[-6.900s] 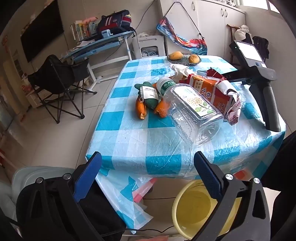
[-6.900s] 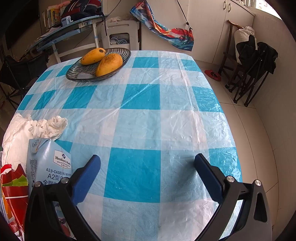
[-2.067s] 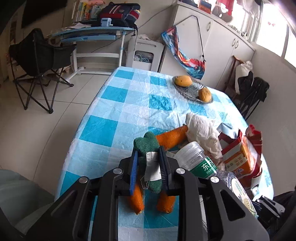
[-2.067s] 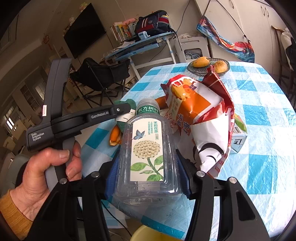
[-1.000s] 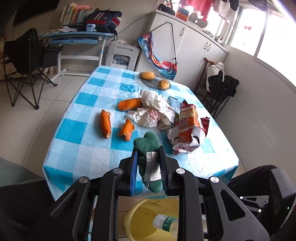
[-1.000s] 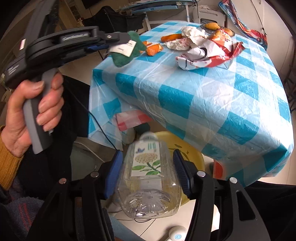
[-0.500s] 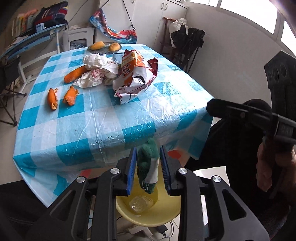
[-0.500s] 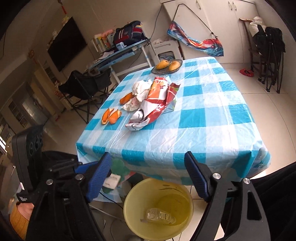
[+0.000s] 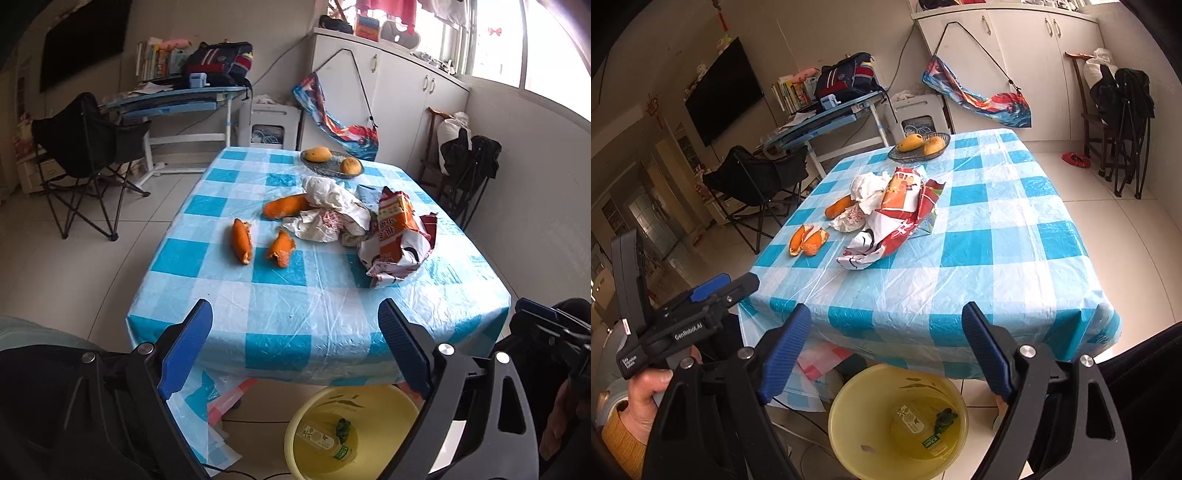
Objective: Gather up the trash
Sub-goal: 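Release the bottle into the yellow bucket and withdraw both grippers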
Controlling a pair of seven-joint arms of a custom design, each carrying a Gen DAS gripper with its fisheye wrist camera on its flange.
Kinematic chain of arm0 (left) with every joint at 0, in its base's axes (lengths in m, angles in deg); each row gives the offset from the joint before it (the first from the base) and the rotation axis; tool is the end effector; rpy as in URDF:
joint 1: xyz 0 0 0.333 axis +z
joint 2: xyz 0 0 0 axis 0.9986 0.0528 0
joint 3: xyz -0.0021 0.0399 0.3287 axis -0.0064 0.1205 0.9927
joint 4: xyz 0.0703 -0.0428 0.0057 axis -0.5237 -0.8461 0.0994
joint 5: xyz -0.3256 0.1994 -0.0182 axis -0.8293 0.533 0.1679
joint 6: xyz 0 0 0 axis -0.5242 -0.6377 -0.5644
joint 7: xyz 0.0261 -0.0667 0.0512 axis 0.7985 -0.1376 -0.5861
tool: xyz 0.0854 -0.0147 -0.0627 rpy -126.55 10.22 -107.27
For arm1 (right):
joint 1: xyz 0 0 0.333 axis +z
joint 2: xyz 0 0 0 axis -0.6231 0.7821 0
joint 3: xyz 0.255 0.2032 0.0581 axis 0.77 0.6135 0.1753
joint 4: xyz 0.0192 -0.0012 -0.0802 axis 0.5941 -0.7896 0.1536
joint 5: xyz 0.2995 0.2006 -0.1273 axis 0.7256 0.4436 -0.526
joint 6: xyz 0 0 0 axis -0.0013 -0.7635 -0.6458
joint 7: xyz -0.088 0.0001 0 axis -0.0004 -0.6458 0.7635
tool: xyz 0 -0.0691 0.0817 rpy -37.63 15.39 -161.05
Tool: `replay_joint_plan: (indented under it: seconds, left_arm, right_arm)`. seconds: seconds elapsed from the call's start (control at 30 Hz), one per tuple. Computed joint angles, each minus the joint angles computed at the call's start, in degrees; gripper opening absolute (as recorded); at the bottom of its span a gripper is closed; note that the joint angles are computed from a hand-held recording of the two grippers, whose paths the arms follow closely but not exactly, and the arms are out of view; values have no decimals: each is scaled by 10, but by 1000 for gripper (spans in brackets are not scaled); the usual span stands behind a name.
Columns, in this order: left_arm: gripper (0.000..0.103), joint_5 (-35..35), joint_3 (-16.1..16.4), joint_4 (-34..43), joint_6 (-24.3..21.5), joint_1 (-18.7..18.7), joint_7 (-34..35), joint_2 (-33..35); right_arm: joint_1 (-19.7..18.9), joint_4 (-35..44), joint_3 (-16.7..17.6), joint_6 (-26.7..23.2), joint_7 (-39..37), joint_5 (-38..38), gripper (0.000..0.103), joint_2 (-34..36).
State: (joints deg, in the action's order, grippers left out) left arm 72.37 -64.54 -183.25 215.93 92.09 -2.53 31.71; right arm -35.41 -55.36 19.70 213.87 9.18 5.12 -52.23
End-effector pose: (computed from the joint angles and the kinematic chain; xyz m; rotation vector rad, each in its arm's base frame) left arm 0.6729 -0.0809 0.4089 -1.7381 1.7252 -0.9323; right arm 0.6911 0.0921 0.3888 -1.6995 1.4828 -0.3320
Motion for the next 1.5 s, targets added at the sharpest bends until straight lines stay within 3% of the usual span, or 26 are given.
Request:
replay_joint_plan:
  seconds: [0.2, 0.57, 1.5]
  left_arm:
    - [91, 15, 57, 5, 4, -46, -42, 1]
    - [94, 53, 104, 11, 1, -81, -98, 2]
    - [96, 77, 93, 19, -17, -67, -125, 5]
  right_arm:
    - [10, -8, 2, 19, -21, -14, 82, -1]
    - [18, -16, 7, 36, -27, -42, 84, -3]
    - [24, -22, 9, 43, -15, -76, 87, -1]
